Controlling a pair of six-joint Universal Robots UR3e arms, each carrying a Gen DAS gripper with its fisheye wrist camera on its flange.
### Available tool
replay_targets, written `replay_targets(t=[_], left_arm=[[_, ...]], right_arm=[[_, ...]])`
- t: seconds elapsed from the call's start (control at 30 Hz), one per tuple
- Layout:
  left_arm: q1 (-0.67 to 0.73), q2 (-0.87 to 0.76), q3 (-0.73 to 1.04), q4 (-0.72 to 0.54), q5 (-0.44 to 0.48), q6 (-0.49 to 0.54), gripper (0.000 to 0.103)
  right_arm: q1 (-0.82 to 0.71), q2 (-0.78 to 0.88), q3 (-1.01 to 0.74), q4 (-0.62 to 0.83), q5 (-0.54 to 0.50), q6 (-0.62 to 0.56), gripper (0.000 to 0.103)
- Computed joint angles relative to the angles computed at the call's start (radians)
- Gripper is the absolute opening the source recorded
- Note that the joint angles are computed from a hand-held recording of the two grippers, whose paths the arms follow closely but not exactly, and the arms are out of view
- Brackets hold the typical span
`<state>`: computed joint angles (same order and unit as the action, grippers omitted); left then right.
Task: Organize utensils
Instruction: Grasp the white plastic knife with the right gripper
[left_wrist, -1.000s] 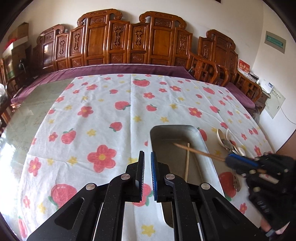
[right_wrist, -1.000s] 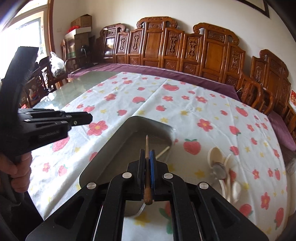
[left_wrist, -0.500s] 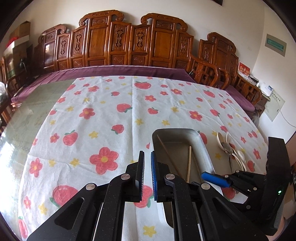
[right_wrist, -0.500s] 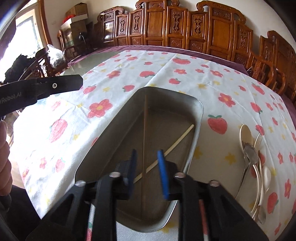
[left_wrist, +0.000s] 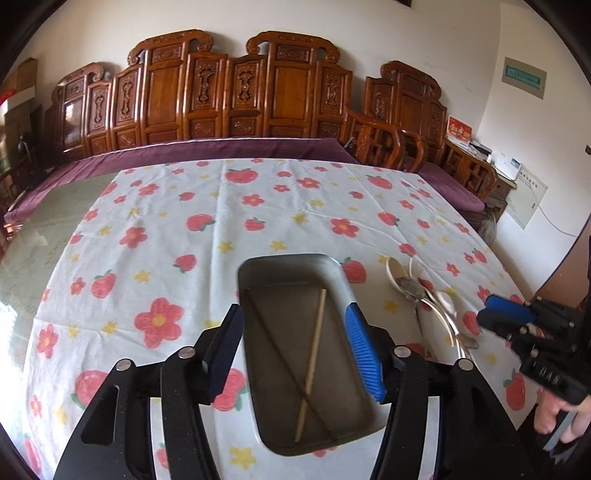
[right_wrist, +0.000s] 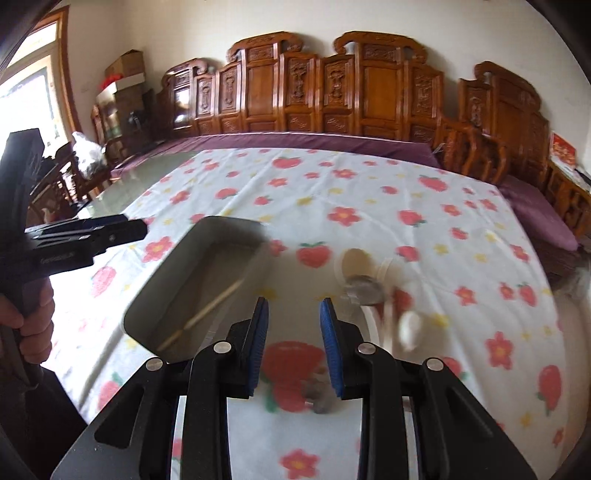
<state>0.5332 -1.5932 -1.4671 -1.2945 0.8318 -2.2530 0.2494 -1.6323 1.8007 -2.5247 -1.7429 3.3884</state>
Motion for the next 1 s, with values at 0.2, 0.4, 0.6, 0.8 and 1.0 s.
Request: replay_targets(t=[0.2,0.4,0.6,0.8,1.0], left_arm=[[-0.056,0.073,-0.100,0.046,0.004,-0.001,0.061],[-0.096,0.138,-0.196,0.085,0.017,0.003,0.061],[-0.116,0.173,-0.246,0.098,0.014,0.005,0.061],[-0.142,0.190,-0.266,0.103,0.007,-0.008,0.061],[-0.165,0.207,-0.296,0.119,0.010,-0.014,0.061]], right_arm=[[-0.159,-0.153,0.186,-0.026,0.056,-0.057,0.031],[-0.260,-0.149,0.305,-0.095,0.129,-0.128,0.031],[-0.339,-0.096,0.375,-0.186,0.207,-0.162,0.031],[-0.397,-0.024,0.380,-0.247,0.296,-0.158,0.031],[-0.424,0.037,0.357,-0.233,0.350,-0.112,0.031]])
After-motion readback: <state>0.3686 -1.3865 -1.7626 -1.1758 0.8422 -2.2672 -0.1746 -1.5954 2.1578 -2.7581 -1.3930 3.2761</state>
